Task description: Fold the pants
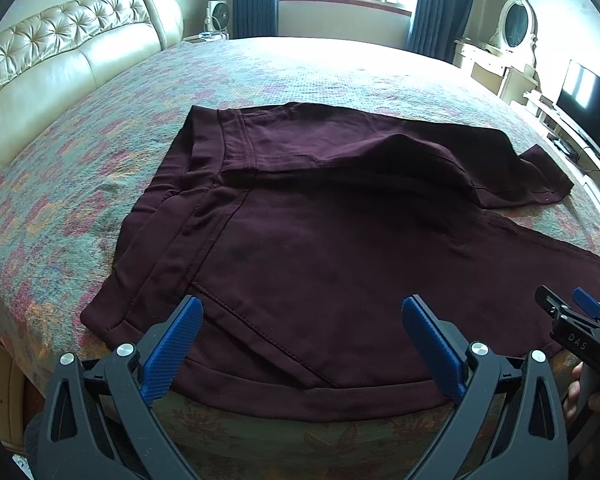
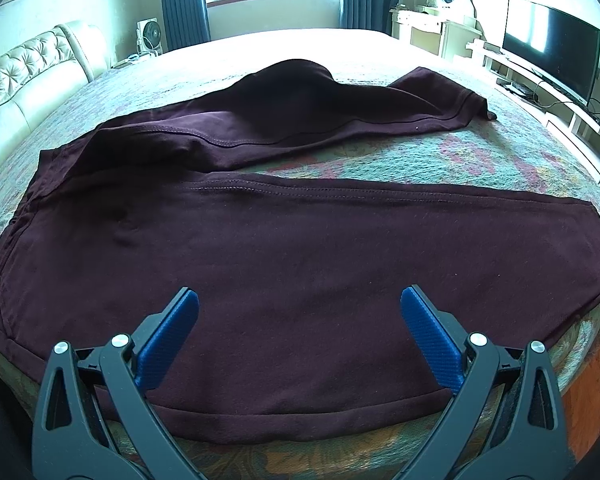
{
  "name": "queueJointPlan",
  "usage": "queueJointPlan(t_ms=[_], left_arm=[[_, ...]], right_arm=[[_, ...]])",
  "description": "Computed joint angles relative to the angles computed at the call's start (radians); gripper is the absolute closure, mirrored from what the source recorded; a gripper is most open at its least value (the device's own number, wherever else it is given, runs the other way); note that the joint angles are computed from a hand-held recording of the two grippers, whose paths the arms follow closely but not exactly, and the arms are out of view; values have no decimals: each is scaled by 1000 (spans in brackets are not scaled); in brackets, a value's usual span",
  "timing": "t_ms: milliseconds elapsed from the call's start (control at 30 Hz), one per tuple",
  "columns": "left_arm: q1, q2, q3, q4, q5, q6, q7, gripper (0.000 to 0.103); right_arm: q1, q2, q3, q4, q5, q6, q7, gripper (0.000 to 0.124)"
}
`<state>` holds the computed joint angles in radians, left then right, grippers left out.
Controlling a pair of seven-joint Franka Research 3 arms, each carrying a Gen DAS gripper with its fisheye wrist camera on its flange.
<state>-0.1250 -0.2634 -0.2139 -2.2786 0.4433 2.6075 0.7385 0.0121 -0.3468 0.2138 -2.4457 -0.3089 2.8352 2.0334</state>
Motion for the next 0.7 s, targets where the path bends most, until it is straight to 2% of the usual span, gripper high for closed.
queueJointPlan(t_ms=[133, 267, 500, 600, 700], left_arm=[[-15, 10, 15, 16, -34, 3, 71, 4], [-24, 11, 31, 21, -74, 39, 142, 4], [-14, 34, 31, 54, -109, 25, 179, 4], [-10, 40, 42, 65, -126, 15, 209, 4], [-23, 52, 113, 89, -275, 40, 369, 4]], right_arm=[[28, 7, -21, 6, 34, -6, -36, 23], [52, 15, -35, 11, 69, 1, -78, 23], [96, 37, -60, 39, 134, -19, -170, 23], [154, 50, -108, 77, 223, -47, -288, 23], [212, 78, -165, 146, 351, -50, -457, 23]])
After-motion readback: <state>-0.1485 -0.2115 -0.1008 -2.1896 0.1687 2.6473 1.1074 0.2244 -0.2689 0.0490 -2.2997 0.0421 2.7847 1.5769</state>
